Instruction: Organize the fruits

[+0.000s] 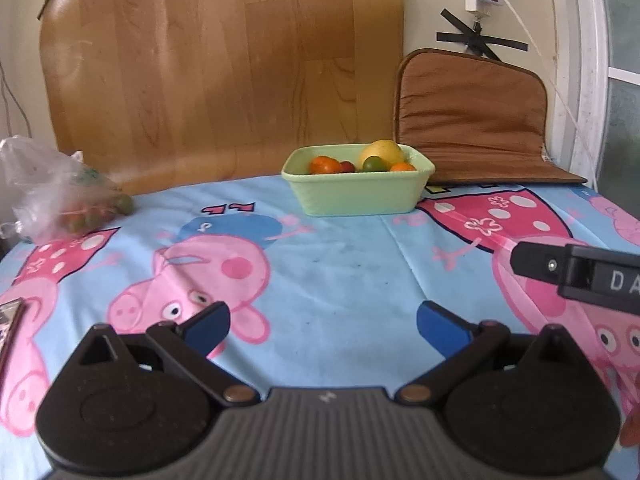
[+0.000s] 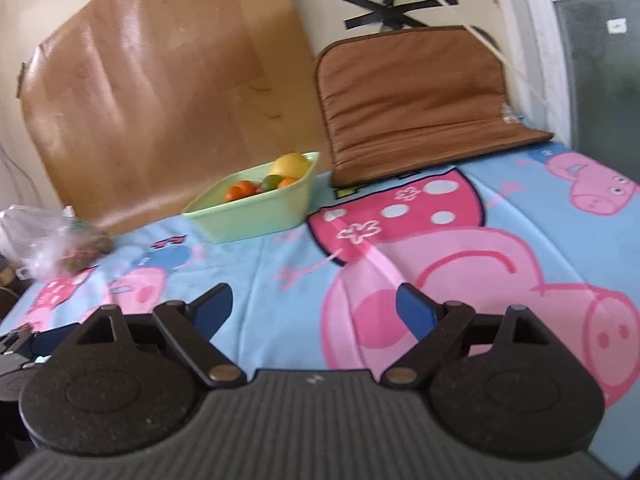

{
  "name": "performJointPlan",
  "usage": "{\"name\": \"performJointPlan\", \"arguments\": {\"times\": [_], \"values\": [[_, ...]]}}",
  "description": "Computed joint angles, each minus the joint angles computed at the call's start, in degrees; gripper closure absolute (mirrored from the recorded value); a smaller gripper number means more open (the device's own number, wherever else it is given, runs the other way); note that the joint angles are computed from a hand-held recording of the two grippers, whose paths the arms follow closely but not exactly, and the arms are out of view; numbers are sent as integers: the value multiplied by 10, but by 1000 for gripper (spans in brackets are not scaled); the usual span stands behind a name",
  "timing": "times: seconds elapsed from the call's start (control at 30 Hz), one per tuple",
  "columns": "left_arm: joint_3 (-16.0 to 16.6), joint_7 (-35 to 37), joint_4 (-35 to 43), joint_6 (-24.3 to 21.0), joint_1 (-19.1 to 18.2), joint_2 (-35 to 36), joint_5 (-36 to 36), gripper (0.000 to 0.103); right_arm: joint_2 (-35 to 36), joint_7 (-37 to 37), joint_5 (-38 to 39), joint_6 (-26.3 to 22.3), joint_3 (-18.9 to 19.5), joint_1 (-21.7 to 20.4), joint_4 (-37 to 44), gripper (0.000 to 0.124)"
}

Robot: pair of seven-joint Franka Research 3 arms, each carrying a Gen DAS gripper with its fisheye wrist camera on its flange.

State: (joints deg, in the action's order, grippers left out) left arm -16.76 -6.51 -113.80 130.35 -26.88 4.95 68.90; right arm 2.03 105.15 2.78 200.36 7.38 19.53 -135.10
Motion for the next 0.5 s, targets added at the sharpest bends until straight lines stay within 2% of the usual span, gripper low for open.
{"name": "performJointPlan", "arguments": {"times": [0.1,0.17,0.37,0.5], "values": [[7,-2,-12,34,11,-8,9,0,4,-130,142,-1,-2,39,14,33],[10,-5,-22,48,20,-17,14,0,8,-188,198,-2,-3,55,25,33],[16,-18,-49,51,53,-49,3,0,27,-334,284,7,-3,95,64,33],[14,-23,-39,39,69,-54,16,0,35,-325,260,2,6,85,89,33]]}}
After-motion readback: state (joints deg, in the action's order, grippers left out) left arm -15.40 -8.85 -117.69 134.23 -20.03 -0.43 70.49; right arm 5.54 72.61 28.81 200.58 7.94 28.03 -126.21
